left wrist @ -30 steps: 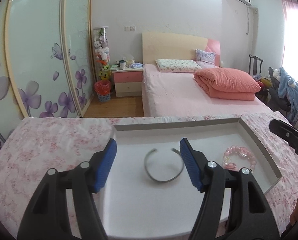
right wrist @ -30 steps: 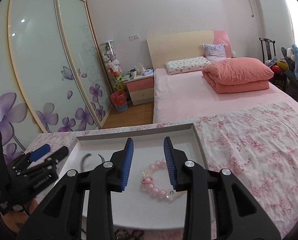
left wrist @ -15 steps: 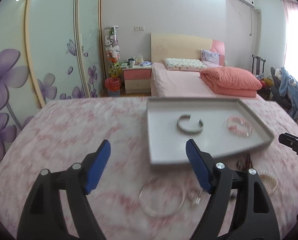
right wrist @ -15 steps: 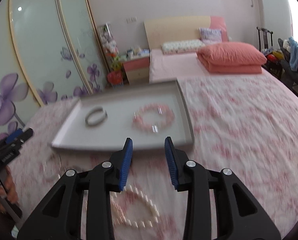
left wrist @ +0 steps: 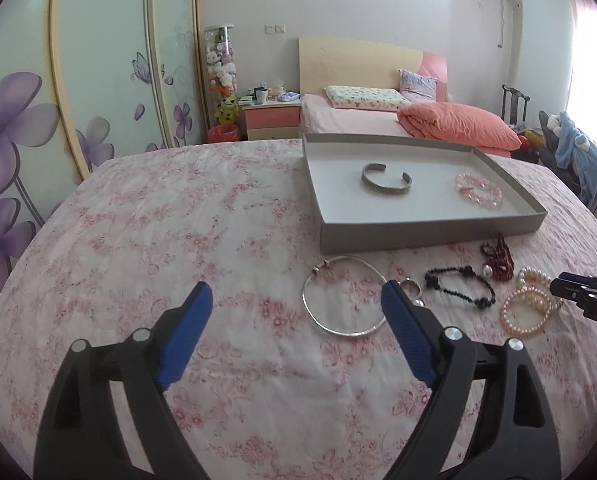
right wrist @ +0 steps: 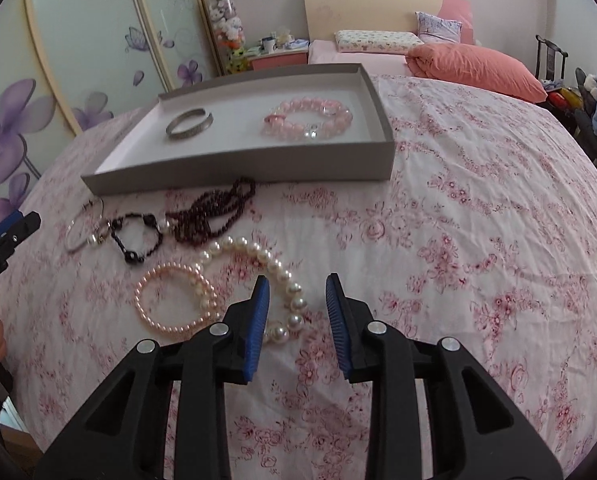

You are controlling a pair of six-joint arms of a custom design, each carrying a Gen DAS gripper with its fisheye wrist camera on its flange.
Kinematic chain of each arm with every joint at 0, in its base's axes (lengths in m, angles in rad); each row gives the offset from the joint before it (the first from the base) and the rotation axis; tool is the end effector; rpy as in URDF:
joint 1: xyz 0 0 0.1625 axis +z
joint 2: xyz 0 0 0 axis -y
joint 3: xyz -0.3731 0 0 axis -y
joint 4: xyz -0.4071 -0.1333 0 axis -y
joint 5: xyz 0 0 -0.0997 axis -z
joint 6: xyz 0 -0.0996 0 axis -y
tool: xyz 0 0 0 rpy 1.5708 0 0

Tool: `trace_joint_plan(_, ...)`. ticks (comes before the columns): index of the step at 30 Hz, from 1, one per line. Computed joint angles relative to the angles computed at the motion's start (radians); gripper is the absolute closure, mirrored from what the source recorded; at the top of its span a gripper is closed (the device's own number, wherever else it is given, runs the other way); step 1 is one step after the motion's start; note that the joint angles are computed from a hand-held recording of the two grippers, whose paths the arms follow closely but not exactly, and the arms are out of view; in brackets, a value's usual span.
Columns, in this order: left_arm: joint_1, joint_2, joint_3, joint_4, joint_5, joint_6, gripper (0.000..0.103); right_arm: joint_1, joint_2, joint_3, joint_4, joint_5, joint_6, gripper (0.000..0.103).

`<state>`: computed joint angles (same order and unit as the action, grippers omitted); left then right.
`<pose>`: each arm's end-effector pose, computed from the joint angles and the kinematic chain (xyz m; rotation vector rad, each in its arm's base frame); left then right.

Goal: Organize jewelry
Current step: 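Grasp the white pearl necklace with the right gripper, then grasp the large silver hoop bangle with the left gripper while the right gripper holds the pearl necklace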

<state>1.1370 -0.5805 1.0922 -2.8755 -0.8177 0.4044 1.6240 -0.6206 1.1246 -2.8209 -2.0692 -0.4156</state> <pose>-0.1487 -0.8003 0.1878 0.5726 2.1964 -0.9505 0.1277 -0.7869 0.1863 0.3260 -2.3979 0.8166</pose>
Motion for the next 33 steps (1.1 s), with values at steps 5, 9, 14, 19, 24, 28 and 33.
trace_joint_plan(5,-0.005,0.016,-0.016,0.043,0.013,0.000,0.014,0.011,0.019,0.009,-0.062,-0.059,-0.078,0.091)
trace_joint_plan(9,-0.008,0.038,-0.042,0.087,0.032,-0.004,0.011,0.012,0.025,0.006,-0.081,-0.083,-0.092,0.093)
trace_joint_plan(14,-0.007,0.074,-0.099,0.170,0.061,-0.030,0.011,0.007,0.034,-0.016,-0.091,-0.109,-0.055,0.093)
trace_joint_plan(19,-0.004,0.125,-0.180,0.260,0.093,-0.068,0.011,0.006,0.034,-0.016,-0.092,-0.109,-0.054,0.092)
trace_joint_plan(24,0.002,0.156,-0.247,0.379,0.113,-0.143,0.011,0.002,0.026,-0.008,-0.086,-0.096,-0.043,0.092)
trace_joint_plan(28,0.005,0.174,-0.283,0.401,0.106,-0.162,0.011,0.002,0.026,-0.009,-0.086,-0.096,-0.043,0.092)
trace_joint_plan(33,0.015,0.192,-0.337,0.465,0.063,-0.228,0.011,0.001,0.024,-0.008,-0.083,-0.091,-0.037,0.092)
